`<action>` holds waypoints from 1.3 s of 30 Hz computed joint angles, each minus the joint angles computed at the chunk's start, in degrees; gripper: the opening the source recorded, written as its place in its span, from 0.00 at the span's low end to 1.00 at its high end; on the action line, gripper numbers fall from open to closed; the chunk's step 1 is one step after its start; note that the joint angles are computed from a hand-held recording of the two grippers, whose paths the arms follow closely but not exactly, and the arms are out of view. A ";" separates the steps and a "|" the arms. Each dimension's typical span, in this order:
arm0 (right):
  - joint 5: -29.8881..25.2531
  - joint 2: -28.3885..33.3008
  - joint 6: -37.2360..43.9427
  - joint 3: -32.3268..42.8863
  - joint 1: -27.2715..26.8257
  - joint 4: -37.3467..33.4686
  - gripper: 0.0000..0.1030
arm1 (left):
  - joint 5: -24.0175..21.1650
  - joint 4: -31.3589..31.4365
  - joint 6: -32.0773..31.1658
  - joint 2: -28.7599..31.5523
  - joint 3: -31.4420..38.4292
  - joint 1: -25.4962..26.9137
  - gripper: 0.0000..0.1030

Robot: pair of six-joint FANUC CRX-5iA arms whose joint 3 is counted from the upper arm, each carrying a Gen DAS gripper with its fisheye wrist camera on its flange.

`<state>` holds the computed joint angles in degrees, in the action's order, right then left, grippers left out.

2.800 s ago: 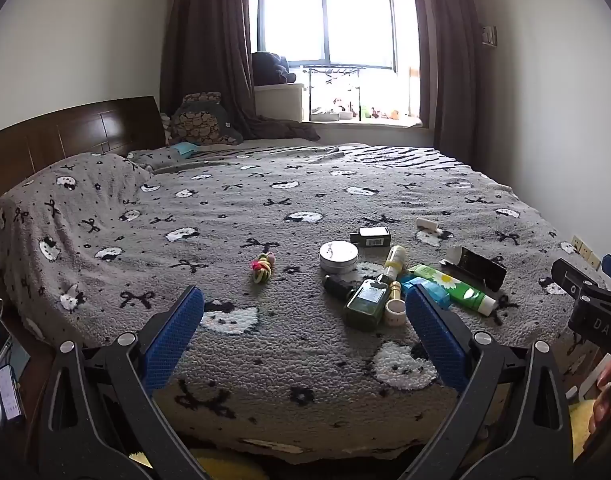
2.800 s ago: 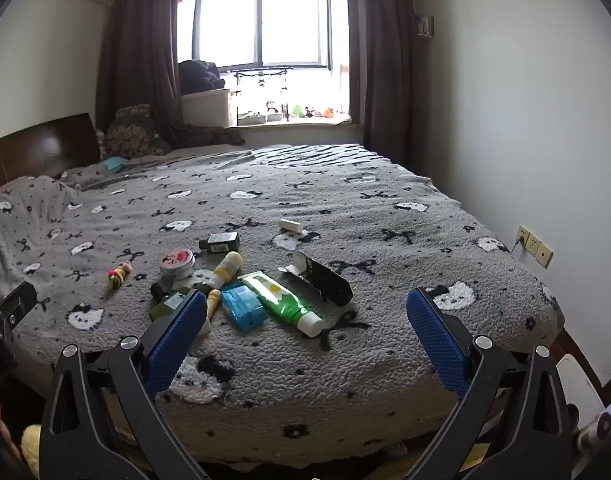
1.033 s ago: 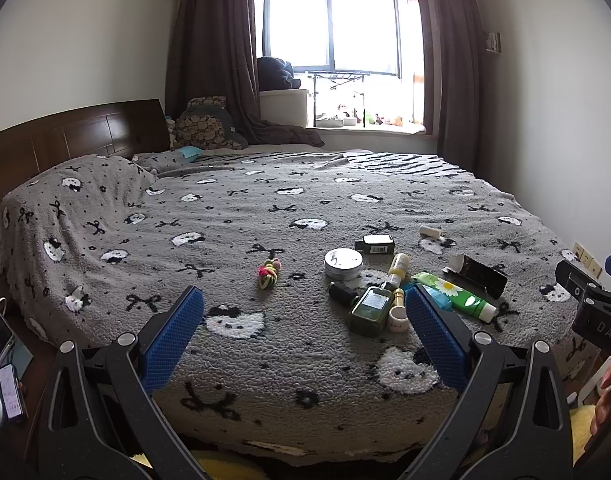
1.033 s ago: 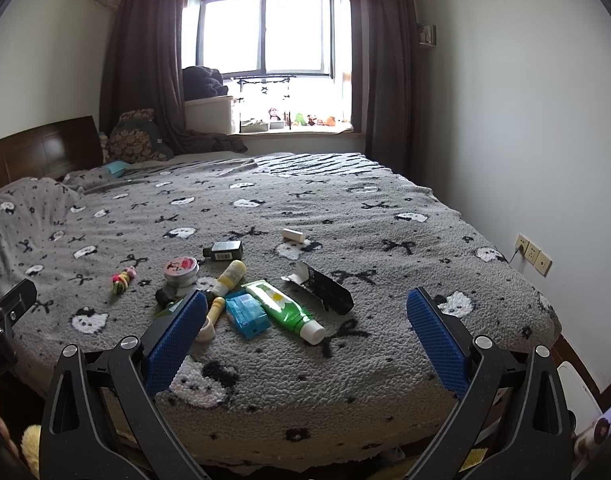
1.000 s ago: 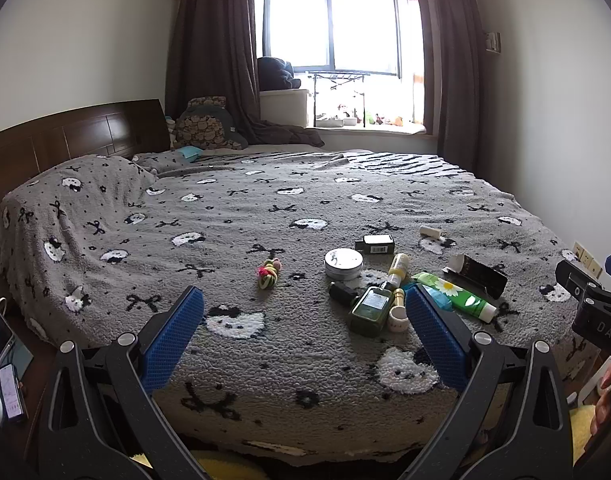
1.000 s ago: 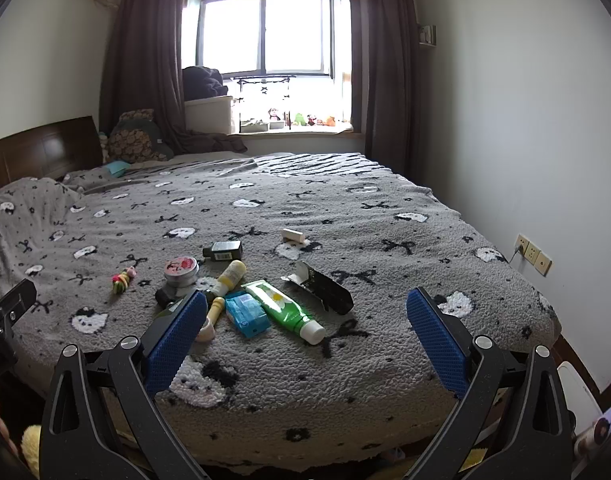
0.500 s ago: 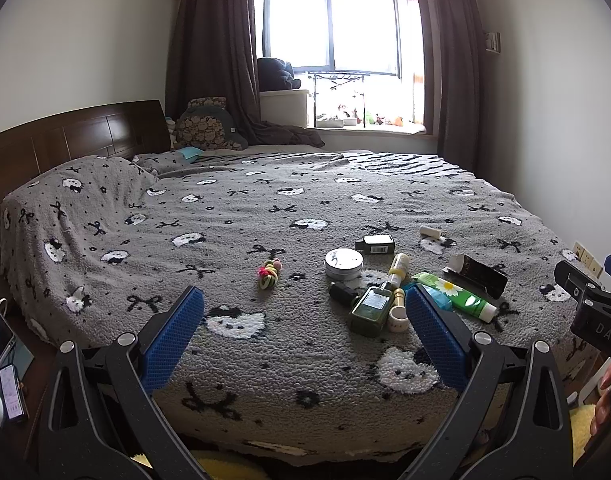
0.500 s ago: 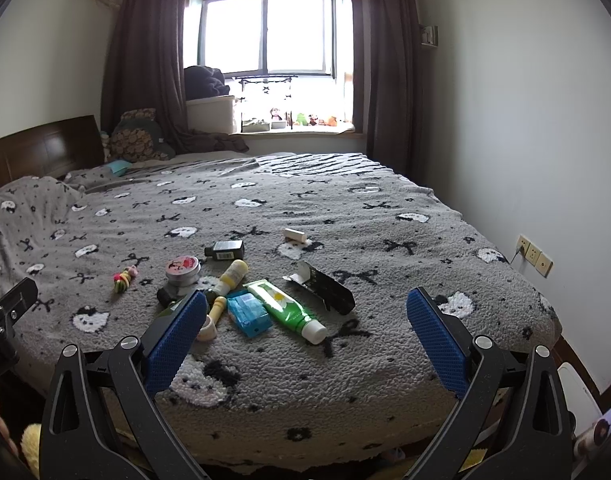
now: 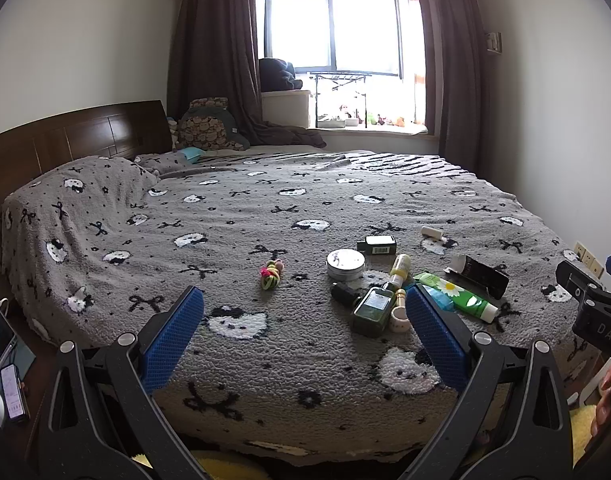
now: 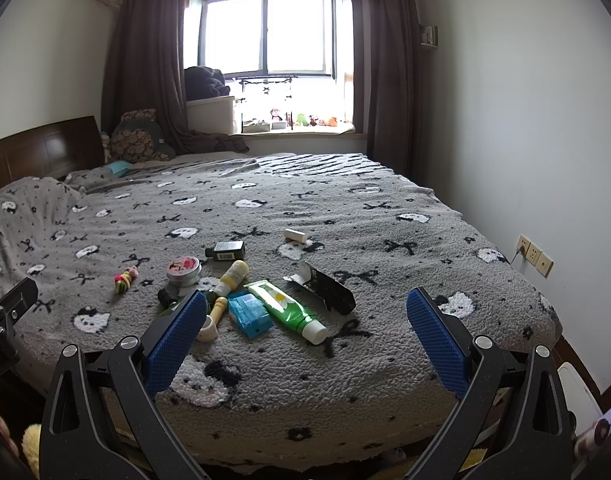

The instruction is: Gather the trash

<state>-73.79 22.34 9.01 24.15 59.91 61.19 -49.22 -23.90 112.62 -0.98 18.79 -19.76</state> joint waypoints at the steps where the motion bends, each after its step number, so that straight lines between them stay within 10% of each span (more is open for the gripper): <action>1: -0.06 0.03 0.02 0.05 0.01 0.00 0.97 | 0.00 0.00 0.00 0.00 0.00 0.00 0.93; 39: 5.69 -2.70 -2.24 -8.91 -5.74 -7.76 0.97 | -0.31 10.25 -9.63 8.70 -0.41 4.82 0.92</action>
